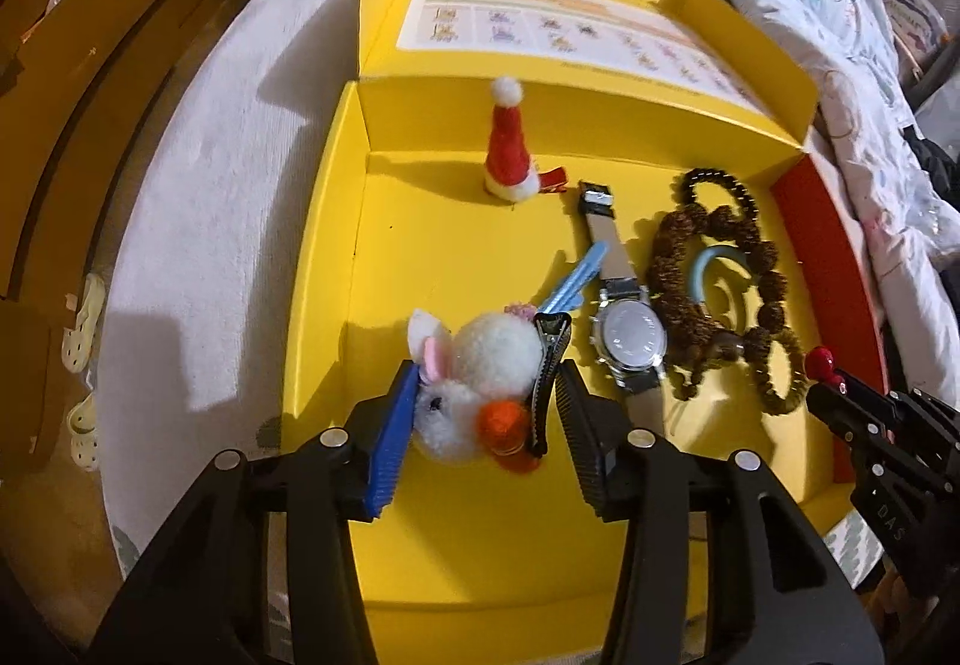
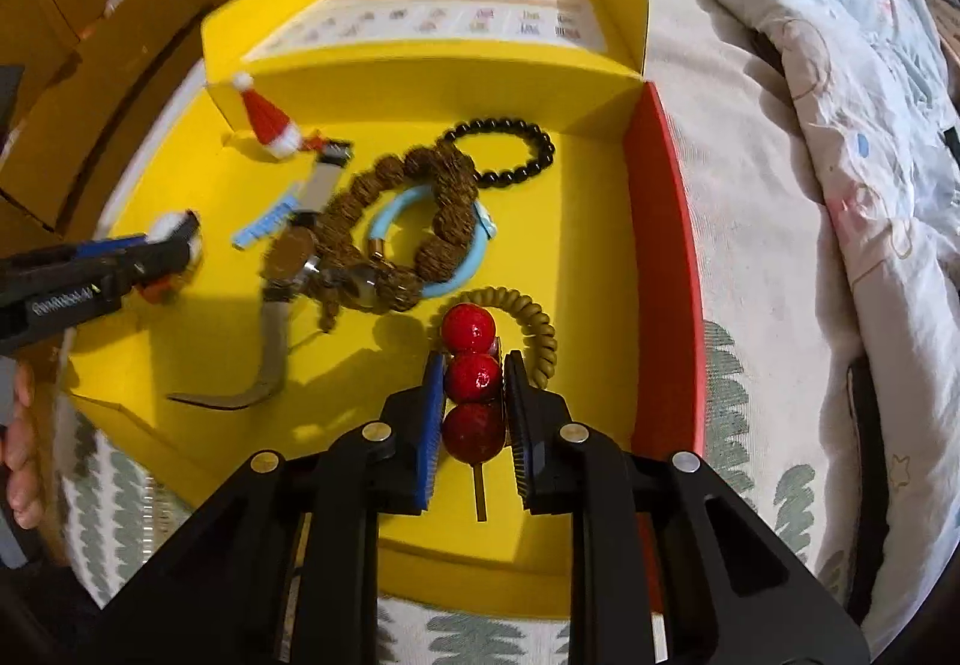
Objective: Organize jewelry
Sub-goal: 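Lift both items over the box wall and release them on the bedspread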
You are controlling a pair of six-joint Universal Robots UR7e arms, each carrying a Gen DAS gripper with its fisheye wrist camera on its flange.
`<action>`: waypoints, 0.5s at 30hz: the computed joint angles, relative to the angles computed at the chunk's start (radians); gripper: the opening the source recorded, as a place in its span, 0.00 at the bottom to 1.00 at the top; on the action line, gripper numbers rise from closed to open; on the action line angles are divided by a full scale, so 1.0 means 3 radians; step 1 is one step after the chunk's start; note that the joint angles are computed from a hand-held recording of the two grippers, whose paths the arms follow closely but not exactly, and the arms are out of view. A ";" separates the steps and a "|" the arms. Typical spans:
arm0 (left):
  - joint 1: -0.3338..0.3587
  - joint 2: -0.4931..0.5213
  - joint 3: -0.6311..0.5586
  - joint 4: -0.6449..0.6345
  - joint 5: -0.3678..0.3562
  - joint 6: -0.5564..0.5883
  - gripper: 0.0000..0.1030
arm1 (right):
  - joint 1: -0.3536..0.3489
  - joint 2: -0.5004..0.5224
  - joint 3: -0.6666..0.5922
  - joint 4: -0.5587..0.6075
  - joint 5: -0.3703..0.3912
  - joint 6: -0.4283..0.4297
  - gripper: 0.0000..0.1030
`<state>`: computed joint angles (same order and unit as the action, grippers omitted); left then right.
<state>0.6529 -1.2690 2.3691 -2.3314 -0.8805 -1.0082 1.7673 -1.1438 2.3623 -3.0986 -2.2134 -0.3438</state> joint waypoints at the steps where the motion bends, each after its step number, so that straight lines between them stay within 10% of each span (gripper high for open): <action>1: -0.0043 -0.0035 0.0016 0.0023 0.0000 -0.0028 0.46 | 0.0011 -0.0049 0.0012 0.0057 0.0031 0.0012 0.20; 15: -0.0911 -0.0770 0.0316 0.0824 -0.0092 -0.0770 0.46 | 0.0204 -0.0995 0.0387 0.0736 0.0415 0.0212 0.20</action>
<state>0.3797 -1.5000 2.4638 -2.0841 -0.9080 -1.2393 1.8285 -1.4423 2.4784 -2.8779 -2.0890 -0.2801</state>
